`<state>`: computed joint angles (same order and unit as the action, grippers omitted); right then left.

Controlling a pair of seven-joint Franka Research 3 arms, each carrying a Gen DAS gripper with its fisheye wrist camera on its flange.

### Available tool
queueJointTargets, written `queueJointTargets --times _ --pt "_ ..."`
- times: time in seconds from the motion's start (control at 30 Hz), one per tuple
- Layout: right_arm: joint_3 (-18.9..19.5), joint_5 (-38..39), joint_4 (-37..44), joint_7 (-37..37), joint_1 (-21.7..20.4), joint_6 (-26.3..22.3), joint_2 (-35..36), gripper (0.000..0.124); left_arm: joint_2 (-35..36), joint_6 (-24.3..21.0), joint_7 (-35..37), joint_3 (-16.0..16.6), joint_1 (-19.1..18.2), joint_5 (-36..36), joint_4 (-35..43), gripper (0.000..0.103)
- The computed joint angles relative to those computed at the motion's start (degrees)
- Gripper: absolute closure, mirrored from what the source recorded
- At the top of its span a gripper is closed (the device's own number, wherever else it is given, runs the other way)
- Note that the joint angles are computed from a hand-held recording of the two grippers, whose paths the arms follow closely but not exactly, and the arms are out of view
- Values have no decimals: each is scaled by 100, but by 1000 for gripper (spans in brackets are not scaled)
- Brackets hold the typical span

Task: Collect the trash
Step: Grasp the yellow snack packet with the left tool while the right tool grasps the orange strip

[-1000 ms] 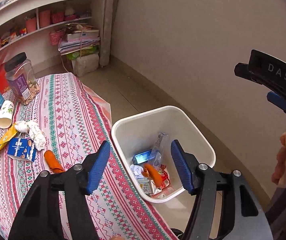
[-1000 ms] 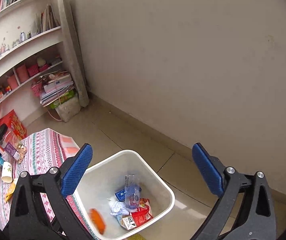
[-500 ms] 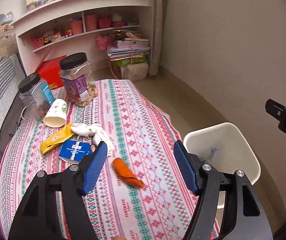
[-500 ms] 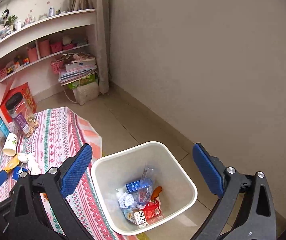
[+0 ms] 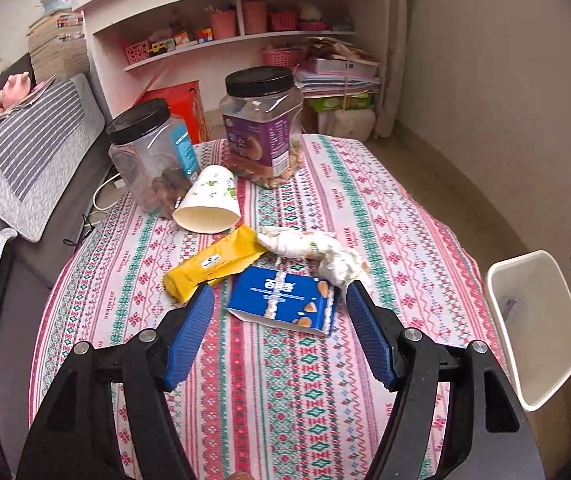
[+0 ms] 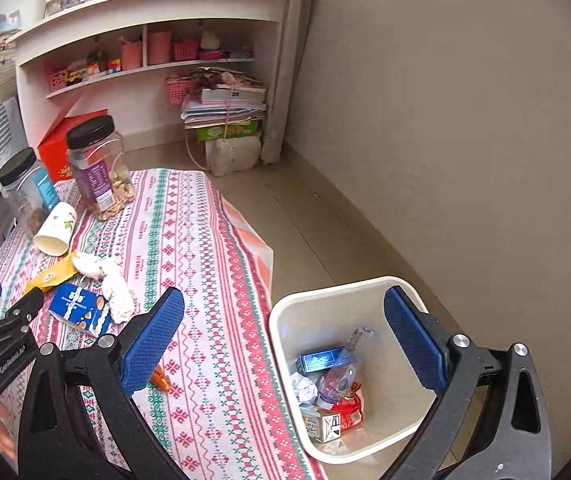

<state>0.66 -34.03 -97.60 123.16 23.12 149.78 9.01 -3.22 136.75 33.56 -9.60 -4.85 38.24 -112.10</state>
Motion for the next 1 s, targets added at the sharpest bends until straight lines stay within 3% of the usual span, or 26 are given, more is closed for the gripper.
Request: queueJointTargets --times 0.17,0.33,0.47,0.67,0.93,1.0 --pt "60 51 239 -220 137 -133 246 28 204 -177 433 199 209 -200 59 36" --pt "2 288 625 -468 277 -369 595 28 768 -496 1049 358 370 -402 551 36" --pt "-17 700 1005 -741 347 -581 917 28 1169 -486 1848 436 524 -935 913 36" --pt "-85 1054 1320 -1142 511 -814 1214 28 1757 -682 2392 507 591 -1318 1454 36" --pt "20 1836 1753 -1969 471 -1414 1611 28 2089 -289 3092 439 913 -2433 1605 35" --pt "81 2127 1867 -2242 406 -1618 1714 28 2011 -161 3205 422 970 -2666 1468 42"
